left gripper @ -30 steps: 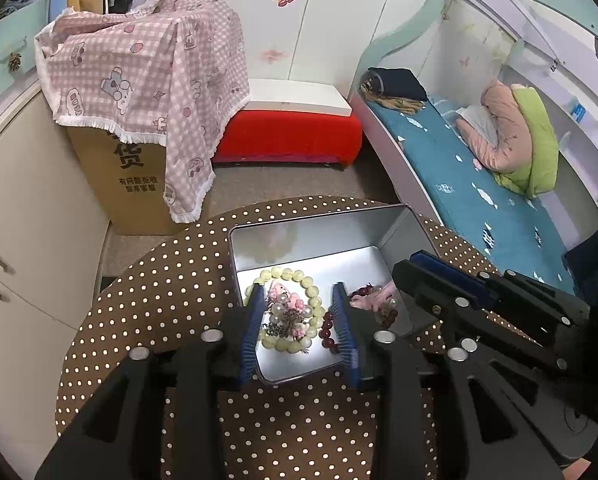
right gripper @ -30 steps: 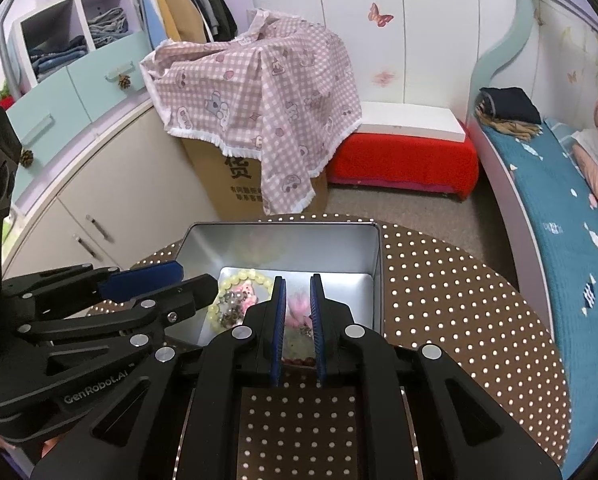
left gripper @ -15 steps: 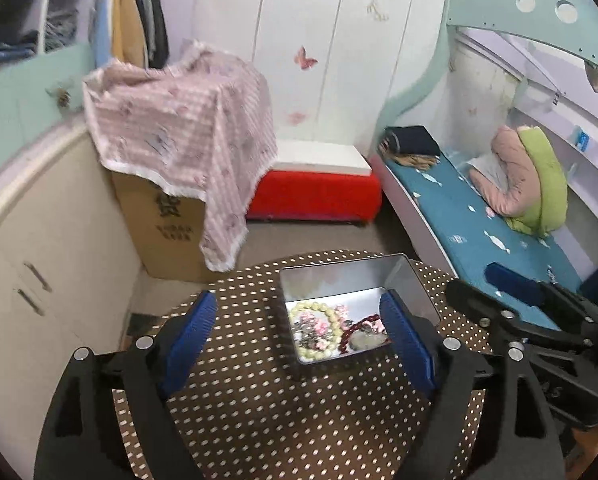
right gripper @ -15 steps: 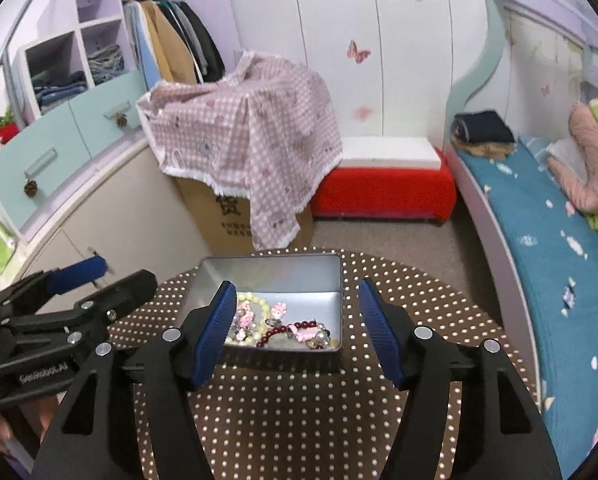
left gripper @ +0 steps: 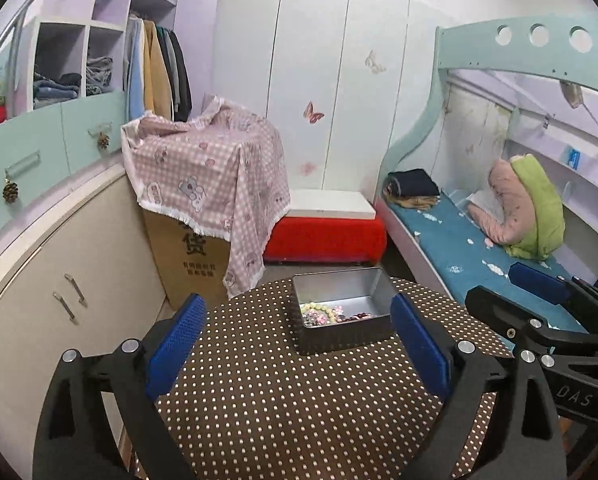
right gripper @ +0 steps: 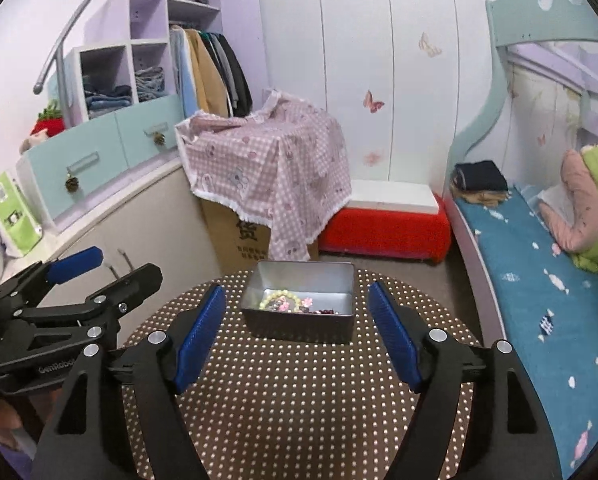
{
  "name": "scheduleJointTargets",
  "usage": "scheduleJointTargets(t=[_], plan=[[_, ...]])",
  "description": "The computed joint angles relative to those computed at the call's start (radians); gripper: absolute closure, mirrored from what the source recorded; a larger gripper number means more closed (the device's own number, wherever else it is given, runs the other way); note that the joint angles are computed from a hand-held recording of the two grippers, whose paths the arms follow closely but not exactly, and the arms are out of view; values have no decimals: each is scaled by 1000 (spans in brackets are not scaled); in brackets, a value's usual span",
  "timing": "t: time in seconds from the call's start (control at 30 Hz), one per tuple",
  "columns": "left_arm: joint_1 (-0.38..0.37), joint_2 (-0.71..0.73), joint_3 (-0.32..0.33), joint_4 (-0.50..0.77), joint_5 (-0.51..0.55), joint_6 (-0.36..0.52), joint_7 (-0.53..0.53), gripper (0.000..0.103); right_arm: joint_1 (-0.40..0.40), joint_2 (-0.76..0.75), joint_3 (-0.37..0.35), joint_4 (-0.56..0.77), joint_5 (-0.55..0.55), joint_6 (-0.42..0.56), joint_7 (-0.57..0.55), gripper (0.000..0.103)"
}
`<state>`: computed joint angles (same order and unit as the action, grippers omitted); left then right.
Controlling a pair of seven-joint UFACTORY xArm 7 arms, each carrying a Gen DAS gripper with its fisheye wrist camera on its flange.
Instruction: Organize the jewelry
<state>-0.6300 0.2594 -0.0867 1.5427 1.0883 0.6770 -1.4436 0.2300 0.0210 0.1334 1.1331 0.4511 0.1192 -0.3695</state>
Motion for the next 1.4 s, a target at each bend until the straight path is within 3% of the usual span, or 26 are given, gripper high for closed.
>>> scheduleJointTargets(t=[0.13, 0.27, 0.43, 0.73, 0.97, 1.2, 1.4], plan=[[-30, -52, -16, -44, 80, 55, -64, 12, 20, -98, -8, -95, -8, -41, 13, 31], [-50, -92, -54, -70, 180, 141, -115, 12, 17, -181, -11, -182, -120, -99, 120, 26], [-60, -125, -101, -97, 286, 225, -175, 12, 46, -262, -40, -260, -185, -142, 187, 26], [-39, -176, -154, -152, 358, 227, -251, 12, -117, -376, 93, -362, -358, -214, 372, 23], [-36, -190, -178, -168, 399, 248, -276, 12, -60, -410, 31, -395, -421, -231, 433, 23], [-50, -178, -188, -157, 420, 301, -265, 12, -49, -418, 11, -401, -457, -225, 462, 23], [-53, -174, -182, -154, 417, 290, -265, 12, -39, -424, -4, -404, -469, -224, 469, 23]])
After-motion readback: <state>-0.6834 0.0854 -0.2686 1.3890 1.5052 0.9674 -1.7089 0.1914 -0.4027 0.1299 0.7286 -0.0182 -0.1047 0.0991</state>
